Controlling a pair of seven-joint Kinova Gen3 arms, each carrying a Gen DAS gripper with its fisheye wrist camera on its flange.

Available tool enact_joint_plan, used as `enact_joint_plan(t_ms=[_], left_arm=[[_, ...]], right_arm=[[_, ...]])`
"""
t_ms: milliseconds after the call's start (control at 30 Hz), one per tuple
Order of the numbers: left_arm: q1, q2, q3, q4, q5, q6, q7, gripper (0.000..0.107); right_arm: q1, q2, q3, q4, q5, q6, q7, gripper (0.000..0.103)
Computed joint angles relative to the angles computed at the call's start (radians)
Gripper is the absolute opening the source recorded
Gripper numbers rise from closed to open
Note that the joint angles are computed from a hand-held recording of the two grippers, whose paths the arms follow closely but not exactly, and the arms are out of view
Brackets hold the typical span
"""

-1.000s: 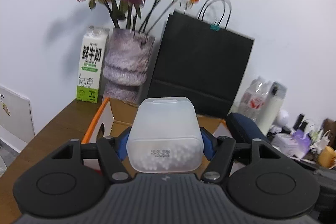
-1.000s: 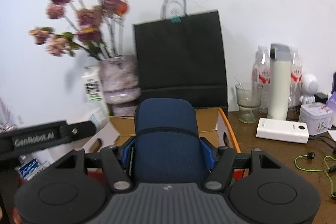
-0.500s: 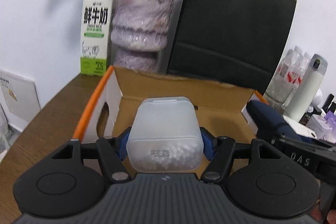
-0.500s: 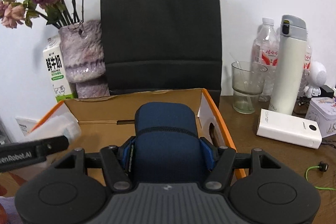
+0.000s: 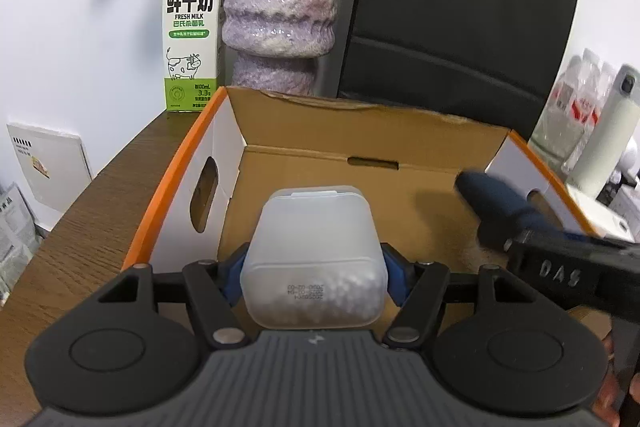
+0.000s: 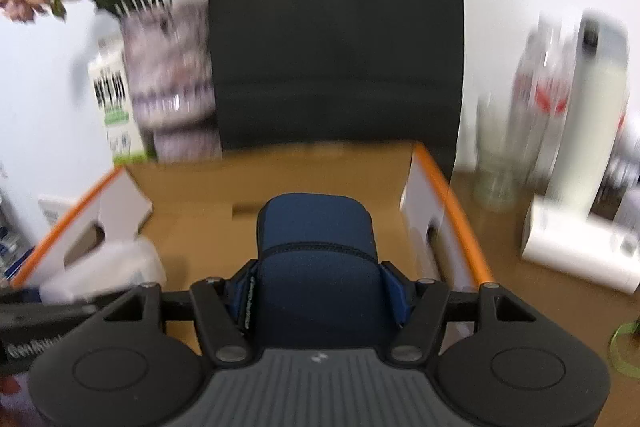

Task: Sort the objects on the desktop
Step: 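Carry both items into the cardboard box and open both grippers, then grasp the bubble-wrap bag with the left gripper while the right grasps the white plug adapter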

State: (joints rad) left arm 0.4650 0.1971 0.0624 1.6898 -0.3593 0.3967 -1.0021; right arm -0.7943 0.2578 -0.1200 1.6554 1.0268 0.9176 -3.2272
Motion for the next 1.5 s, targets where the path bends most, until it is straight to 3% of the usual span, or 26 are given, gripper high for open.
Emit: enact_joint_plan(t_ms=[100, 233, 400, 467, 500, 533, 567, 667, 767, 967, 1100, 1200, 1367, 1500], left_arm=[[-0.011, -0.010, 0.012, 0.010, 0.010, 0.006, -0.025, 0.067], [-0.068, -0.024, 0.055, 0.011, 0.112, 0.022, -0.120, 0.067], [-0.090, -0.033, 0.069, 0.023, 0.158, -0.001, -0.155, 0.068], [-0.102, -0.053, 0.081, 0.059, 0.129, -0.065, -0.116, 0.079], [-0.081, -0.068, 0.059, 0.079, 0.089, -0.100, -0.076, 0.090], [-0.042, -0.080, 0.019, 0.096, 0.050, -0.129, -0.035, 0.100], [0.004, -0.090, -0.028, 0.109, 0.010, -0.153, 0.006, 0.103], [0.088, -0.111, -0.102, 0.123, -0.110, -0.171, 0.128, 0.103], [0.020, -0.130, -0.025, 0.123, -0.139, -0.156, 0.167, 0.103], [-0.082, -0.220, 0.062, 0.187, 0.001, -0.179, 0.012, 0.103], [-0.002, -0.305, -0.043, 0.284, 0.120, -0.233, -0.151, 0.103], [-0.035, -0.368, -0.036, 0.351, 0.208, -0.257, -0.271, 0.103], [-0.089, -0.462, -0.032, 0.441, 0.267, -0.243, -0.340, 0.103], [-0.043, -0.503, -0.100, 0.493, 0.346, -0.223, -0.409, 0.103]], right_arm=[[0.040, -0.012, -0.025, -0.001, -0.088, -0.025, 0.038, 0.062], [-0.012, -0.007, -0.013, -0.012, -0.081, 0.046, 0.041, 0.062], [-0.021, -0.021, -0.016, 0.011, -0.053, 0.034, 0.011, 0.064], [-0.028, -0.030, -0.018, 0.020, -0.020, 0.038, -0.022, 0.068], [-0.032, -0.034, -0.017, 0.020, -0.008, 0.039, -0.027, 0.073], [-0.019, -0.042, -0.034, 0.024, 0.007, 0.035, -0.033, 0.084], [-0.025, -0.046, -0.039, 0.025, 0.026, 0.048, -0.046, 0.097], [-0.063, -0.046, -0.044, 0.014, 0.074, 0.127, -0.069, 0.100], [-0.062, -0.075, -0.064, 0.037, 0.093, 0.131, -0.096, 0.100], [-0.090, -0.136, -0.130, 0.098, 0.137, 0.207, -0.168, 0.100], [-0.116, -0.171, -0.192, 0.144, 0.135, 0.278, -0.195, 0.101], [-0.149, -0.186, -0.235, 0.174, 0.118, 0.344, -0.211, 0.101], [-0.204, -0.210, -0.299, 0.240, 0.078, 0.416, -0.309, 0.101], [-0.254, -0.201, -0.336, 0.270, 0.055, 0.456, -0.398, 0.101]])
